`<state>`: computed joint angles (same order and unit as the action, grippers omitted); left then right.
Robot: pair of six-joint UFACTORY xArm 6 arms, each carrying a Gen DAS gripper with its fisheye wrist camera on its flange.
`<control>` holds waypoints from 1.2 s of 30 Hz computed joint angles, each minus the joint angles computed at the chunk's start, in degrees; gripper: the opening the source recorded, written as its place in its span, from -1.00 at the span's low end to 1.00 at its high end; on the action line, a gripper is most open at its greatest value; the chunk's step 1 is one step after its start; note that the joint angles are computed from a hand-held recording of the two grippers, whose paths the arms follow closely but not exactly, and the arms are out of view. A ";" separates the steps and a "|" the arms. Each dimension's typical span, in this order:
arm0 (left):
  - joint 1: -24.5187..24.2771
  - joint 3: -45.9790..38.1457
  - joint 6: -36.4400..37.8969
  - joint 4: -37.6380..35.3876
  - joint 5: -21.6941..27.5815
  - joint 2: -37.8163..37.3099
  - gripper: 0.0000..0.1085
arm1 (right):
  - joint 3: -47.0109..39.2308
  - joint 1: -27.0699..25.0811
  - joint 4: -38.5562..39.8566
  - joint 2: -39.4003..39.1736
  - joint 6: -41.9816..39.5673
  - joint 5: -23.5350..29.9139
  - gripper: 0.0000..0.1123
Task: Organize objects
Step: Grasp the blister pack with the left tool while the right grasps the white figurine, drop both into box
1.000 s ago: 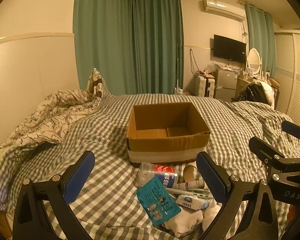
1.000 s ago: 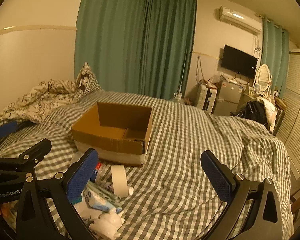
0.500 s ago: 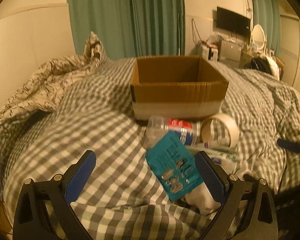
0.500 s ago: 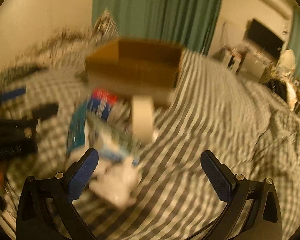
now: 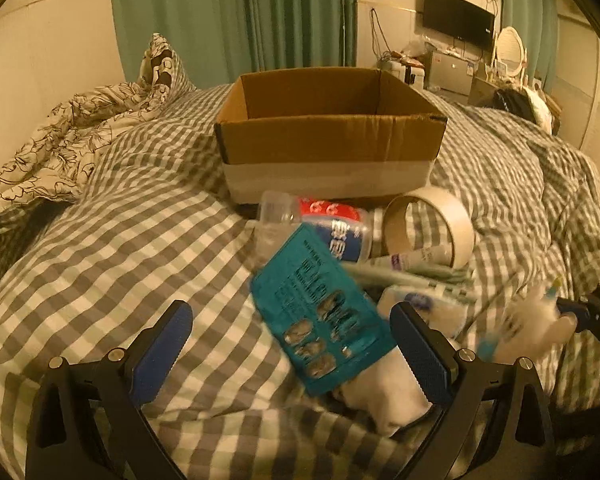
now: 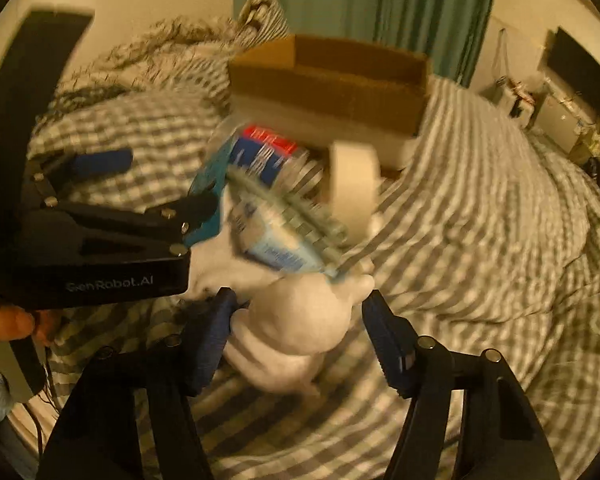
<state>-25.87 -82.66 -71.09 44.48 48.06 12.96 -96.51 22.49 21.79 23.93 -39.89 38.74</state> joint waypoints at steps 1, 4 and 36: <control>0.10 -0.92 0.45 -0.32 0.09 0.70 0.86 | -0.07 -0.23 -0.41 -0.05 0.44 -1.09 -0.03; 0.57 -4.04 2.44 -1.86 1.71 3.46 0.78 | -0.36 -1.10 -5.29 0.12 4.13 -4.51 -0.03; 2.76 6.77 7.55 -9.53 -6.90 -4.51 -0.84 | 2.19 -1.05 -2.81 -1.63 2.50 -7.08 -0.03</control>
